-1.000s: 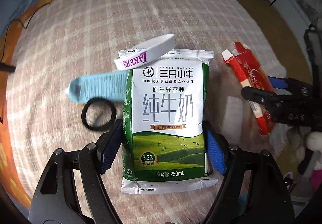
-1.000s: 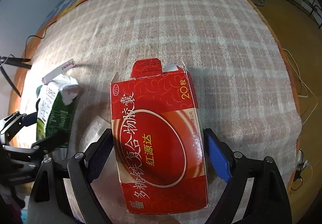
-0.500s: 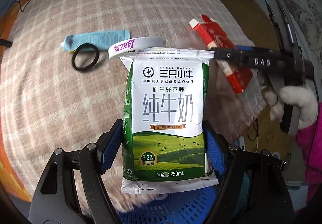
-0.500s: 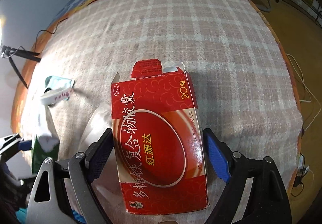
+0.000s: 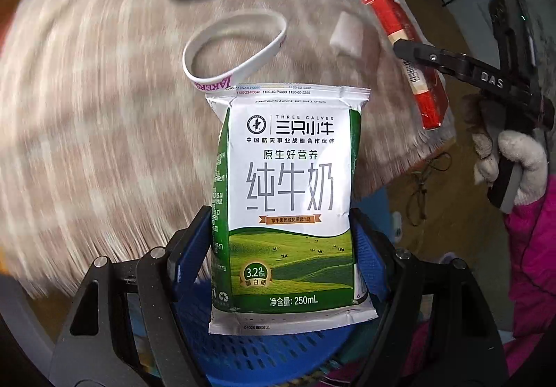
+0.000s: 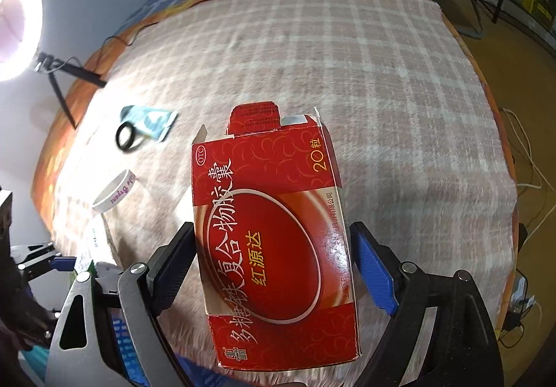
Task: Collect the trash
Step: 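Carry the milk carton and red box to the blue basket and release both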
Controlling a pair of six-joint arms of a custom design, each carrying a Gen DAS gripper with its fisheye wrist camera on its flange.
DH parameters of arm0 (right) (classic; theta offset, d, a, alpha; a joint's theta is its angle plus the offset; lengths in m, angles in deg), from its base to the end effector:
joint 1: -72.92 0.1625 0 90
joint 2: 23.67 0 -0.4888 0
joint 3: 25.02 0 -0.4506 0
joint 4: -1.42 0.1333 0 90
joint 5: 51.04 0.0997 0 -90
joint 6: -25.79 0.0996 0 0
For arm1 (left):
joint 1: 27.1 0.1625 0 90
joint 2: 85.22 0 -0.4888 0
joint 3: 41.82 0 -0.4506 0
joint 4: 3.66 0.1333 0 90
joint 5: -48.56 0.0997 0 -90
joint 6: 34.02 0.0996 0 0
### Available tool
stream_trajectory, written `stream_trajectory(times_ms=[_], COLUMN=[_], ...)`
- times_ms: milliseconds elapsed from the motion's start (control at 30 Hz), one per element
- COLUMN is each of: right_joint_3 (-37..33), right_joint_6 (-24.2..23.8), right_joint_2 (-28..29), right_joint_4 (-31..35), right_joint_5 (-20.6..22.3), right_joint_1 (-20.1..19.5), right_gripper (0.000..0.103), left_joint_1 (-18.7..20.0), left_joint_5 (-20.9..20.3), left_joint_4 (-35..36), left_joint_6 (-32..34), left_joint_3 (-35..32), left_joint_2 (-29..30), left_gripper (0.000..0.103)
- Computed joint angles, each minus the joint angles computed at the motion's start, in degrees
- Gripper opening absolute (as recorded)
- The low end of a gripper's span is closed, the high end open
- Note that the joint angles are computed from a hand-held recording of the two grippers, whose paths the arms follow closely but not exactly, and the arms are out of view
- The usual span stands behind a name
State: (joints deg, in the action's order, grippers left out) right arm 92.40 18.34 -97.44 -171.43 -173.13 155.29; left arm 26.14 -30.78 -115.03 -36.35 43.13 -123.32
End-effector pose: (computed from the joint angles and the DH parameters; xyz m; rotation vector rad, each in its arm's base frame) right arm 0.0009 -0.5987 0.3184 -0.2498 -2.4024 0.7575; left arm -0.3217 -0.6842 0.0041 0.8776 2.6347 0.5049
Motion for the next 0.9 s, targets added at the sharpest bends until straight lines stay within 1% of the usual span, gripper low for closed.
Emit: stream_trajectory(times_ms=[33, 67, 133, 167, 233, 267, 300, 367, 433, 500, 567, 600, 733, 800, 867, 900], right_joint_3=[0.44, 1.25, 2.39, 2.91, 3.21, 3.51, 3.51, 3.91, 4.37, 4.69, 5.27, 5.78, 5.09, 5.42, 5.11, 5.38], right_joint_6=[0.35, 0.44, 0.24, -0.07, -0.35, -0.51, -0.51, -0.37, 0.13, 0.97, 1.96, 2.54, 1.85, 1.50, -0.41, -0.52], right_joint_2=[0.30, 0.28, 0.50, 0.67, 0.96, 1.83, 1.83, 2.87, 3.29, 4.08, 4.05, 3.83, 1.33, 0.29, -1.66, -1.91], right_joint_4=[-0.40, -0.80, -1.72, -1.88, -1.95, -2.18, -2.18, -2.45, -2.74, -3.61, -4.47, -5.07, -3.87, -4.27, -3.49, -3.73], right_joint_5=[-0.26, -0.27, 0.29, 0.53, 0.33, -0.24, -0.24, 0.03, 0.35, -0.10, 0.08, 0.13, 1.14, 1.00, 2.11, 1.99], right_joint_1=[0.62, 1.18, 2.21, 2.79, 3.36, 4.67, 4.67, 5.90, 6.65, 7.63, 8.23, 8.63, 8.28, 8.70, 7.45, 7.82], right_gripper=[0.087, 0.087, 0.087, 0.087, 0.087, 0.087, 0.087, 0.087, 0.087, 0.087, 0.087, 0.087, 0.087, 0.087, 0.087, 0.087], left_joint_1=[0.81, 1.14, 0.85, 0.93, 1.87, 2.07, 2.23, 2.34, 2.37, 2.31, 1.66, 1.40, -0.08, -1.01, -2.27, -2.68], left_joint_5=[-1.87, -2.33, -0.09, -0.14, -3.86, -4.38, -4.48, -6.25, -7.51, -9.20, -10.24, -10.17, -9.21, -7.29, -4.92, -3.90], left_joint_4=[0.87, 0.94, -1.21, -2.10, -1.80, -1.97, -1.66, -1.45, -3.84, -5.45, -6.95, -7.07, -9.35, -11.08, -12.05, -12.25], left_joint_6=[-1.43, -1.87, -1.30, -1.40, -2.85, -3.20, -3.10, -3.41, -3.87, -3.85, -2.80, -2.06, -0.30, 0.50, 0.90, 1.12], left_joint_3=[0.21, 0.77, 2.80, 3.62, 4.02, 4.51, 4.36, 5.39, 5.61, 4.31, 3.89, 3.30, 3.43, 5.18, 5.43, 5.99], left_joint_2=[-0.18, -0.49, -1.48, -2.01, -2.50, -2.90, -3.06, -3.93, -4.02, -3.91, -4.48, -4.57, -6.04, -7.85, -8.36, -9.04], left_gripper=[0.077, 0.077, 0.077, 0.077, 0.077, 0.077, 0.077, 0.077, 0.077, 0.077, 0.077, 0.077, 0.077, 0.077, 0.077, 0.077])
